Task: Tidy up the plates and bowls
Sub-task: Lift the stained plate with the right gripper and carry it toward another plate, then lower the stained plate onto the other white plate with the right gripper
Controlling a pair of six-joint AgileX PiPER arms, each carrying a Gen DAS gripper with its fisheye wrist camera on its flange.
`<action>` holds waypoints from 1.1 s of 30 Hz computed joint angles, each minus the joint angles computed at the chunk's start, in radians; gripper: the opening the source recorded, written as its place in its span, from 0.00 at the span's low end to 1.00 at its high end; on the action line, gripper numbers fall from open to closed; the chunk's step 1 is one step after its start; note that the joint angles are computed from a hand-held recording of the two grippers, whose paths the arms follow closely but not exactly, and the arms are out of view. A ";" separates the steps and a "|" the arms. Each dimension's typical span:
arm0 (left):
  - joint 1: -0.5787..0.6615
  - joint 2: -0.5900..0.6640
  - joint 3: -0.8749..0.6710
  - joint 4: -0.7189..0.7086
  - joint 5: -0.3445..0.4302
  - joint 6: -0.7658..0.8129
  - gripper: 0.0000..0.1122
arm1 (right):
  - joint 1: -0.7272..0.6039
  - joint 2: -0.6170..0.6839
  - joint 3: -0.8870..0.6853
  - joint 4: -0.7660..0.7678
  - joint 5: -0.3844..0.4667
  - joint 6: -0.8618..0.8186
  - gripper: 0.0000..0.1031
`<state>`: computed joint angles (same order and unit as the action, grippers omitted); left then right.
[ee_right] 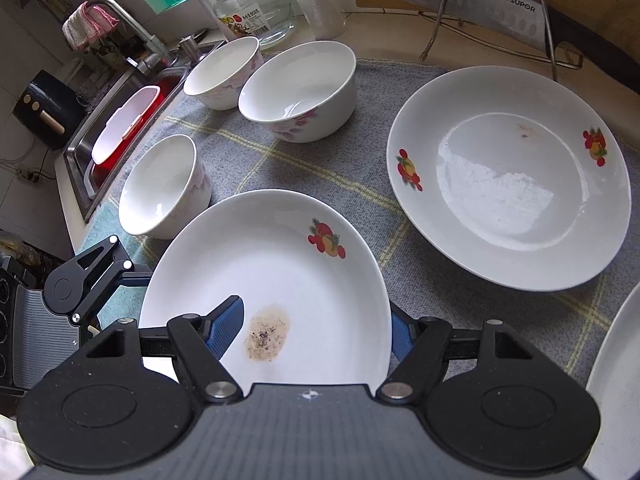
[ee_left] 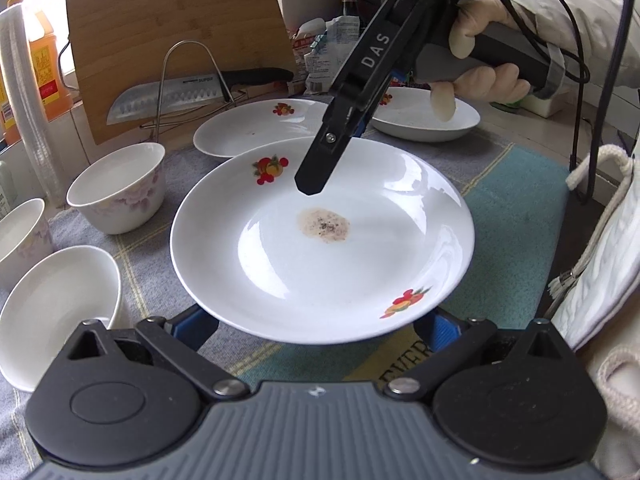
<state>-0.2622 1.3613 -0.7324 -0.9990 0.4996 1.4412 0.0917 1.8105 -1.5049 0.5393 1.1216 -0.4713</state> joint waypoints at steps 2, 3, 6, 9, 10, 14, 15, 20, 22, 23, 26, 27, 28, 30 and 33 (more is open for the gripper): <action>-0.022 0.012 -0.024 0.018 0.003 -0.022 0.91 | -0.021 -0.025 0.023 0.000 -0.004 -0.006 0.76; -0.031 0.021 -0.037 0.020 0.007 -0.023 0.91 | -0.031 -0.037 0.034 -0.002 -0.004 -0.008 0.76; -0.067 0.047 -0.078 0.032 0.014 -0.040 0.91 | -0.072 -0.080 0.070 -0.003 -0.006 -0.023 0.76; -0.115 0.083 -0.124 0.039 0.010 -0.051 0.91 | -0.120 -0.123 0.104 -0.003 -0.007 -0.040 0.76; -0.129 0.094 -0.139 0.038 0.010 -0.054 0.91 | -0.139 -0.136 0.114 -0.004 -0.006 -0.048 0.76; -0.198 0.152 -0.201 0.040 0.000 -0.071 0.91 | -0.220 -0.177 0.146 0.000 0.001 -0.079 0.76; -0.215 0.167 -0.218 0.043 -0.005 -0.077 0.91 | -0.239 -0.186 0.154 0.000 0.002 -0.086 0.76; -0.288 0.250 -0.308 0.046 -0.012 -0.098 0.91 | -0.347 -0.219 0.177 0.006 0.017 -0.135 0.76; -0.312 0.285 -0.348 0.050 -0.011 -0.108 0.91 | -0.388 -0.225 0.178 0.006 0.025 -0.155 0.76; -0.326 0.306 -0.372 0.048 -0.010 -0.112 0.91 | -0.411 -0.227 0.179 0.007 0.029 -0.167 0.76; -0.363 0.360 -0.435 0.059 -0.008 -0.140 0.91 | -0.472 -0.225 0.173 0.012 0.042 -0.195 0.76; -0.374 0.368 -0.446 0.065 -0.010 -0.150 0.91 | -0.489 -0.224 0.172 0.011 0.045 -0.204 0.76; -0.387 0.383 -0.466 0.076 -0.013 -0.164 0.91 | -0.506 -0.224 0.171 0.011 0.047 -0.213 0.76; -0.409 0.413 -0.500 0.081 -0.021 -0.175 0.91 | -0.536 -0.216 0.164 0.008 0.048 -0.228 0.76; -0.429 0.454 -0.551 0.087 -0.020 -0.191 0.91 | -0.581 -0.200 0.148 0.013 0.054 -0.253 0.76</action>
